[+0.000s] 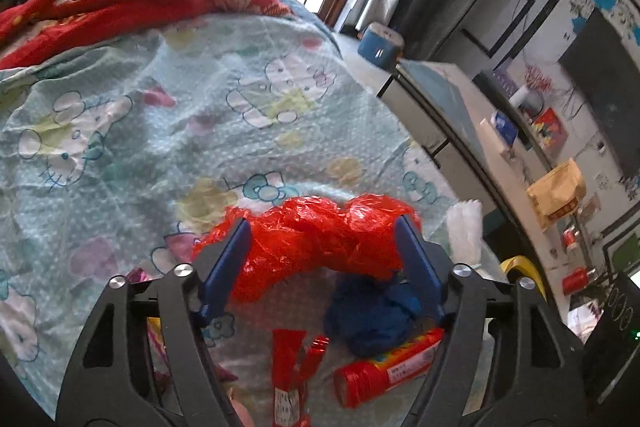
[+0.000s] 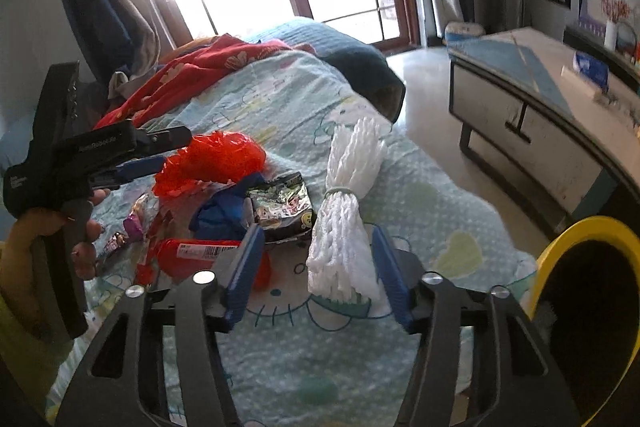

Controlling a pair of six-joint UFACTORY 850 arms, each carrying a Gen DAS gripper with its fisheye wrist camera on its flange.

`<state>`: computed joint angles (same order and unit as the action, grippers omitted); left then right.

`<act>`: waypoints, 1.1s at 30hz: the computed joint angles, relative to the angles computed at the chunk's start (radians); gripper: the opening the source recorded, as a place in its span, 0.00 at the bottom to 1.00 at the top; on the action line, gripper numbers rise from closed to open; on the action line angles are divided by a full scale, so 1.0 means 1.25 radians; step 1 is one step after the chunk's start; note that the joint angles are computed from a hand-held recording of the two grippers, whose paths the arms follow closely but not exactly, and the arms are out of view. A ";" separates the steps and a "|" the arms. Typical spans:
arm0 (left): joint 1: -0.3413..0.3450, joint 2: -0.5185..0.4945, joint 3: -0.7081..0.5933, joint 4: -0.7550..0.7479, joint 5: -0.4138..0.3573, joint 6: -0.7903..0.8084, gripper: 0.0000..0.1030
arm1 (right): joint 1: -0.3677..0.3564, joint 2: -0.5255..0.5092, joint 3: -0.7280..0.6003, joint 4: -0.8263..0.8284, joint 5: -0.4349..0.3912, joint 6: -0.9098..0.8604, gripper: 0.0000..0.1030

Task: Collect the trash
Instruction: 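Grasp the red plastic bag with the left tool while the right tool grasps the white mesh net, then carry the red bag and white mesh net over the yellow-rimmed bin with both tools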

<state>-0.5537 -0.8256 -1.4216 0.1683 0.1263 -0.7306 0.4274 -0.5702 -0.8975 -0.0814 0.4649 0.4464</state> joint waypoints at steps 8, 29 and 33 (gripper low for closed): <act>0.001 -0.018 -0.021 0.245 -0.014 -0.229 0.23 | -0.008 -0.018 0.005 -0.036 0.014 0.045 0.10; -0.043 0.121 0.153 -0.209 0.201 0.239 0.06 | -0.007 0.072 0.114 0.029 0.128 -0.010 0.09; -0.060 0.156 0.191 -0.257 0.237 0.298 0.06 | -0.002 0.094 0.133 0.028 0.140 -0.012 0.09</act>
<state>-0.6293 -0.6310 -1.1822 -0.1525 0.4230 -0.3585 0.4247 -0.4533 -0.7314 -0.0469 0.6401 0.4317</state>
